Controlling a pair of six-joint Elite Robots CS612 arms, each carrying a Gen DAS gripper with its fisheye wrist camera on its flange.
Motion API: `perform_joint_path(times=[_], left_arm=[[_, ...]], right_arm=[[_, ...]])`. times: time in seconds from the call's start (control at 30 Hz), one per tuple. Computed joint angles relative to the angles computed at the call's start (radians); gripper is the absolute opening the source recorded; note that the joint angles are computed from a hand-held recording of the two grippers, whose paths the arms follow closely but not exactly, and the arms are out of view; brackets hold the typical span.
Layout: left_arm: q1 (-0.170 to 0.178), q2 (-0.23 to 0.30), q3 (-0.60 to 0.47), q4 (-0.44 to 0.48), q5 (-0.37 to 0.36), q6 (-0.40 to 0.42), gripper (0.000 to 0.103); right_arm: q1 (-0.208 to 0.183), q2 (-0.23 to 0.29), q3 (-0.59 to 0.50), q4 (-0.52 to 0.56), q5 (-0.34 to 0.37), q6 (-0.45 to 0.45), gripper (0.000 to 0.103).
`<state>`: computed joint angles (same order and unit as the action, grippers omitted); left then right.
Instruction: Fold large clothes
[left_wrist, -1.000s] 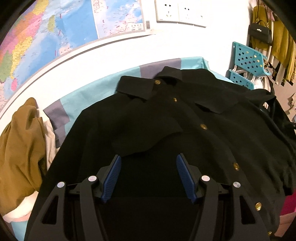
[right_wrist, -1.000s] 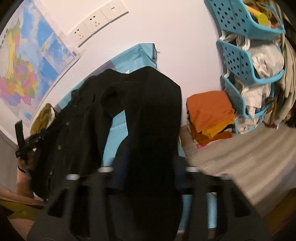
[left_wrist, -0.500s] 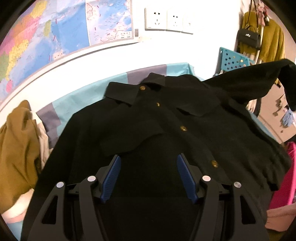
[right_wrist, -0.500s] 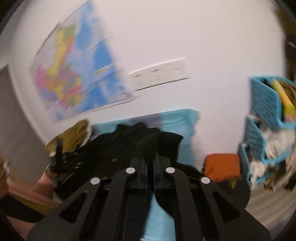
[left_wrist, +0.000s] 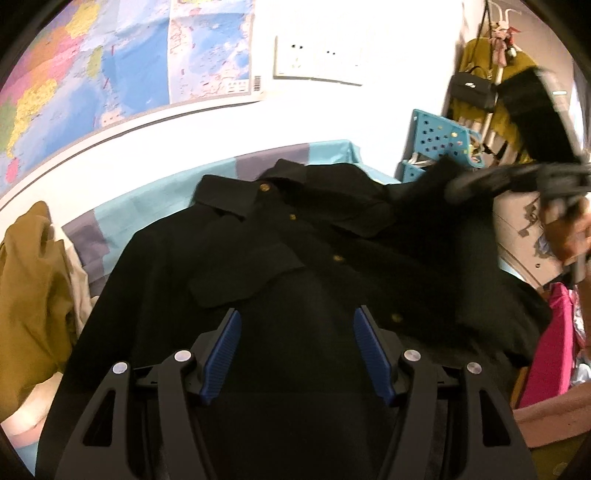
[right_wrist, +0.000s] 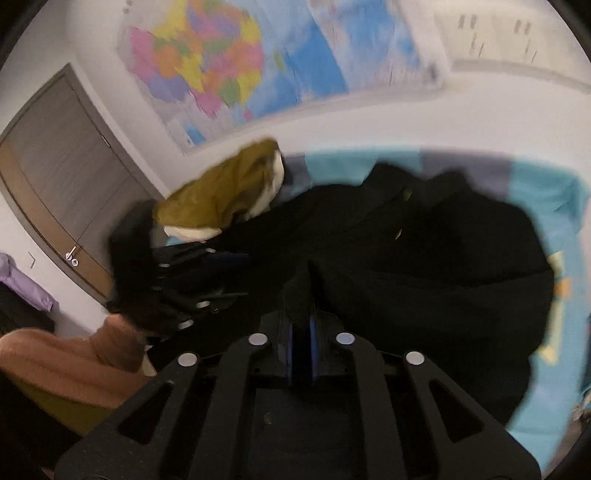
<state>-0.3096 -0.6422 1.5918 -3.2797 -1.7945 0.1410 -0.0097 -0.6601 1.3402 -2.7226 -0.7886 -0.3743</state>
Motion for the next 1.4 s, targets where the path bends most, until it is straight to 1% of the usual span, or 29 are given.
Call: perform_joint_path(times=[0.07,0.1,0.13,0.2,0.27,0.3,0.33,0.37,0.4,0.47,0.53,0.63,0.67,0.7,0.73,0.77,0.8,0.83,0.93,1.0,1.07,1.13,1.2,1.23,1.27,1.3,1.33,1.37,1.4], left_arm=[[0.001,0.001,0.001,0.005,-0.04,0.002,0.072],[0.0,0.001,0.001,0.011,-0.056,0.005,0.076],[-0.004,0.0,0.004,0.014,-0.064,0.015,0.076],[-0.011,0.001,0.007,0.028,-0.092,0.033,0.077],[-0.019,0.001,0.006,0.056,-0.123,0.049,0.078],[-0.025,0.002,0.006,0.063,-0.139,0.065,0.08],[-0.031,0.003,0.005,0.068,-0.141,0.076,0.084],[-0.039,0.004,0.004,0.072,-0.139,0.084,0.085],[-0.047,0.007,-0.003,0.084,-0.139,0.094,0.085],[-0.06,0.011,-0.019,0.124,-0.131,0.103,0.087],[-0.074,0.015,-0.042,0.191,-0.115,0.117,0.092],[-0.097,0.026,-0.058,0.217,-0.048,0.125,0.091],[-0.098,0.028,-0.06,0.216,-0.041,0.125,0.089],[-0.101,0.032,-0.062,0.214,-0.024,0.117,0.076],[-0.099,0.033,-0.067,0.23,-0.02,0.11,0.052],[-0.095,0.034,-0.074,0.251,-0.03,0.103,0.039],[-0.084,0.035,-0.081,0.272,-0.068,0.088,0.016],[-0.076,0.035,-0.083,0.275,-0.089,0.076,0.01],[-0.036,0.024,-0.063,0.196,-0.165,0.019,0.008],[-0.005,0.015,-0.052,0.157,-0.195,-0.04,0.007],[0.017,0.01,-0.045,0.124,-0.192,-0.087,0.007],[0.037,0.006,-0.044,0.115,-0.143,-0.133,0.004],[0.048,0.002,-0.044,0.123,-0.044,-0.18,0.005],[0.044,0.0,-0.048,0.145,0.043,-0.204,0.007],[0.043,0.0,-0.051,0.16,0.107,-0.221,0.009],[0.046,0.001,-0.053,0.171,0.13,-0.234,0.015],[0.049,0.002,-0.055,0.181,0.121,-0.242,0.021],[0.056,0.002,-0.049,0.167,0.077,-0.232,0.026],[0.061,-0.001,-0.04,0.152,0.039,-0.217,0.045]], right_arm=[[0.015,0.042,-0.055,0.055,-0.006,0.031,0.043],[0.017,0.054,-0.07,0.084,0.003,0.024,0.048],[0.018,0.059,-0.071,0.072,0.004,0.035,0.052],[0.013,0.052,-0.057,0.049,-0.007,0.041,0.052],[-0.007,0.04,-0.026,-0.017,0.027,0.069,0.054],[-0.023,0.032,-0.003,-0.084,0.049,0.108,0.056],[-0.035,0.029,0.011,-0.144,0.047,0.152,0.057],[-0.048,0.026,0.024,-0.21,0.037,0.204,0.058],[-0.062,0.024,0.039,-0.274,0.016,0.252,0.059],[-0.08,0.025,0.055,-0.345,-0.046,0.336,0.062],[-0.098,0.03,0.065,-0.368,-0.118,0.392,0.062],[-0.113,0.051,0.059,-0.357,-0.168,0.447,0.062],[-0.116,0.059,0.054,-0.35,-0.173,0.462,0.062],[-0.12,0.069,0.048,-0.338,-0.179,0.475,0.062],[-0.123,0.076,0.044,-0.333,-0.177,0.484,0.062],[-0.124,0.083,0.037,-0.325,-0.174,0.488,0.062],[-0.126,0.091,0.03,-0.317,-0.174,0.489,0.062],[-0.128,0.098,0.021,-0.313,-0.167,0.496,0.062],[-0.135,0.117,0.002,-0.313,-0.126,0.516,0.063],[-0.135,0.125,-0.01,-0.3,-0.108,0.513,0.068],[-0.137,0.137,-0.027,-0.278,-0.088,0.519,0.08],[-0.134,0.148,-0.043,-0.263,-0.066,0.515,0.078],[-0.128,0.154,-0.054,-0.259,-0.068,0.49,0.078],[-0.126,0.156,-0.058,-0.258,-0.065,0.484,0.074],[-0.124,0.157,-0.062,-0.249,-0.063,0.476,0.067],[-0.122,0.159,-0.068,-0.234,-0.059,0.463,0.066],[-0.12,0.16,-0.069,-0.235,-0.064,0.461,0.06],[-0.118,0.159,-0.069,-0.23,-0.072,0.451,0.049],[-0.116,0.157,-0.07,-0.216,-0.078,0.436,0.044]])
